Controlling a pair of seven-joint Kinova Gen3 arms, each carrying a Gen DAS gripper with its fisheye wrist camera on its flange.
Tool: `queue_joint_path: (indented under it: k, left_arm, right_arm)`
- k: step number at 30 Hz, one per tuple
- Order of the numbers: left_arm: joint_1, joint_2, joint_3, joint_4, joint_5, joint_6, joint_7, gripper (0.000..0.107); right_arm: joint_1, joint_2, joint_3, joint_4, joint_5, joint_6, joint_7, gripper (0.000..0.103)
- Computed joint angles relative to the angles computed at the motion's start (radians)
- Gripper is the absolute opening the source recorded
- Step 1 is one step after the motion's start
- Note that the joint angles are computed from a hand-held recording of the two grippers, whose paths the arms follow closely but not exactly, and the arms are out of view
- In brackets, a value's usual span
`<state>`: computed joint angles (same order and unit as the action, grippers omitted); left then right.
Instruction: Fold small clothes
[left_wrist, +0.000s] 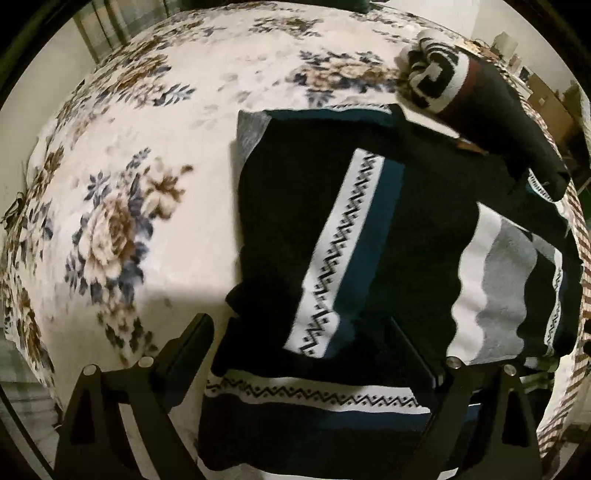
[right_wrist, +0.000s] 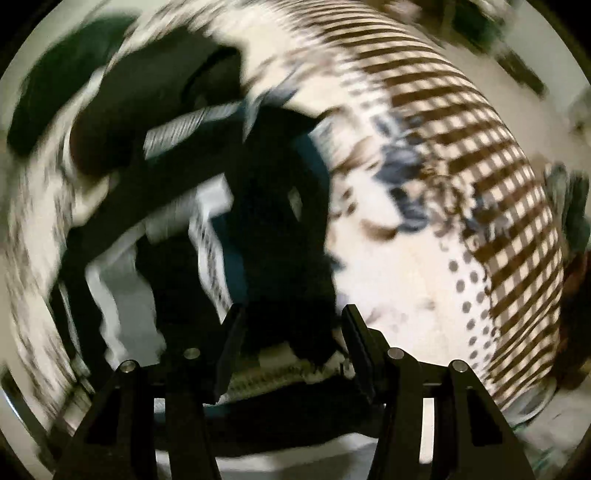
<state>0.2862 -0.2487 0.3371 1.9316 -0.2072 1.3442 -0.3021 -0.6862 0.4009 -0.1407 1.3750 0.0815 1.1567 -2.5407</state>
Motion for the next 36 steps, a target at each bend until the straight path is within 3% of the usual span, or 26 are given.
queue_joint_path:
  k: [5, 6, 7, 8, 10, 12, 17, 22, 25, 28, 36]
  left_arm:
    - [-0.004, 0.014, -0.02, 0.012, 0.014, -0.04, -0.003, 0.095]
    - [-0.006, 0.014, -0.02, 0.012, 0.014, -0.042, 0.0, 0.095]
    - [-0.009, 0.014, -0.022, 0.012, 0.011, -0.049, 0.003, 0.095]
    - [-0.011, 0.015, -0.022, 0.011, 0.008, -0.052, 0.007, 0.095]
    - [-0.015, 0.02, -0.021, 0.006, 0.002, -0.056, 0.014, 0.095]
    - [-0.017, 0.023, -0.025, 0.004, 0.0, -0.061, 0.013, 0.095]
    - [-0.018, 0.042, -0.036, 0.003, -0.015, -0.067, -0.012, 0.095]
    - [-0.025, 0.072, -0.091, 0.064, 0.026, -0.121, -0.077, 0.096]
    - [-0.034, 0.077, -0.121, 0.097, 0.055, -0.166, -0.146, 0.103]
    - [-0.056, 0.063, -0.153, 0.124, 0.09, -0.205, -0.206, 0.103]
    - [-0.082, 0.048, -0.14, 0.131, 0.104, -0.208, -0.232, 0.103]
  right_arm:
    - [0.083, 0.06, 0.007, 0.006, -0.065, -0.074, 0.033, 0.055]
    - [0.099, 0.08, 0.002, 0.004, -0.081, -0.087, 0.065, 0.051]
    - [0.096, 0.091, -0.002, -0.009, -0.084, -0.086, 0.081, 0.043]
    - [0.092, 0.1, -0.004, -0.02, -0.076, -0.083, 0.095, 0.019]
    - [0.047, 0.108, 0.007, -0.053, -0.014, -0.054, 0.104, 0.013]
    - [-0.028, 0.089, 0.049, -0.065, 0.051, -0.036, 0.103, 0.012]
    - [-0.076, 0.044, 0.035, -0.071, 0.156, -0.007, 0.055, 0.012]
    - [-0.034, 0.148, 0.034, -0.135, 0.107, 0.021, 0.117, 0.012]
    - [-0.015, 0.163, 0.037, -0.137, 0.073, 0.02, 0.139, 0.012]
    - [-0.014, 0.169, 0.043, -0.134, 0.066, 0.02, 0.148, 0.012]
    - [0.001, 0.199, 0.048, -0.14, 0.038, 0.013, 0.158, 0.012]
